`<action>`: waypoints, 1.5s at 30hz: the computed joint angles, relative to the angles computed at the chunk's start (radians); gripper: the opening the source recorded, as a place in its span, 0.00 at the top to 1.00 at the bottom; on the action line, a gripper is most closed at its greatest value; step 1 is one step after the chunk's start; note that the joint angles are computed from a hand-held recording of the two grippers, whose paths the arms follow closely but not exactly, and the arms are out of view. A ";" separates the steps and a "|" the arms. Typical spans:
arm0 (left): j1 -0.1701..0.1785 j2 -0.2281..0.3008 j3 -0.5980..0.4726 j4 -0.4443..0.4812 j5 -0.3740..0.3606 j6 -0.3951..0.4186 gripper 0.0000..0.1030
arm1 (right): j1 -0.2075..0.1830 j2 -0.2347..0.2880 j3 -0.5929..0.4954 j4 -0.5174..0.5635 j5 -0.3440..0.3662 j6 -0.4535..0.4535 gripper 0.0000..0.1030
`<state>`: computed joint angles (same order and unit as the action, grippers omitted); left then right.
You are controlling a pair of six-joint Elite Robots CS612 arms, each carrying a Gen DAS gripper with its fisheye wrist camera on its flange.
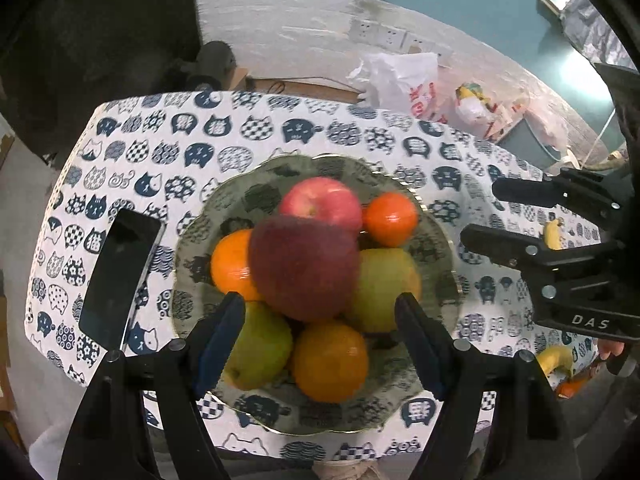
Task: Organize fruits
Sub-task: 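Move both tools away from the plate toward the two yellow bananas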
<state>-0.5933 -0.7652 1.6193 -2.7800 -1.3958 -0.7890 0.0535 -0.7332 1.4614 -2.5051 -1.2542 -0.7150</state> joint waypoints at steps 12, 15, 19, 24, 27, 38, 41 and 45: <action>-0.035 -0.004 -0.052 0.011 0.005 0.052 0.24 | -0.066 -0.063 0.077 -0.066 -0.006 0.031 0.39; -0.043 -0.001 -0.069 0.019 0.001 0.061 0.24 | -0.083 -0.073 0.093 -0.085 -0.015 0.033 0.37; -0.055 0.007 -0.098 0.037 0.004 0.075 0.24 | -0.108 -0.084 0.108 -0.096 -0.016 0.043 0.37; -0.071 0.032 -0.153 0.071 -0.004 0.103 0.24 | -0.142 -0.089 0.122 -0.109 -0.026 0.069 0.36; -0.080 0.051 -0.194 0.094 -0.015 0.128 0.24 | -0.161 -0.087 0.127 -0.112 -0.039 0.087 0.36; -0.104 0.135 -0.343 0.195 -0.048 0.237 0.24 | -0.223 -0.058 0.110 -0.098 -0.090 0.157 0.36; -0.106 0.159 -0.379 0.216 -0.057 0.254 0.23 | -0.233 -0.044 0.096 -0.091 -0.107 0.180 0.36; -0.105 0.184 -0.417 0.234 -0.071 0.267 0.23 | -0.240 -0.024 0.078 -0.073 -0.127 0.197 0.36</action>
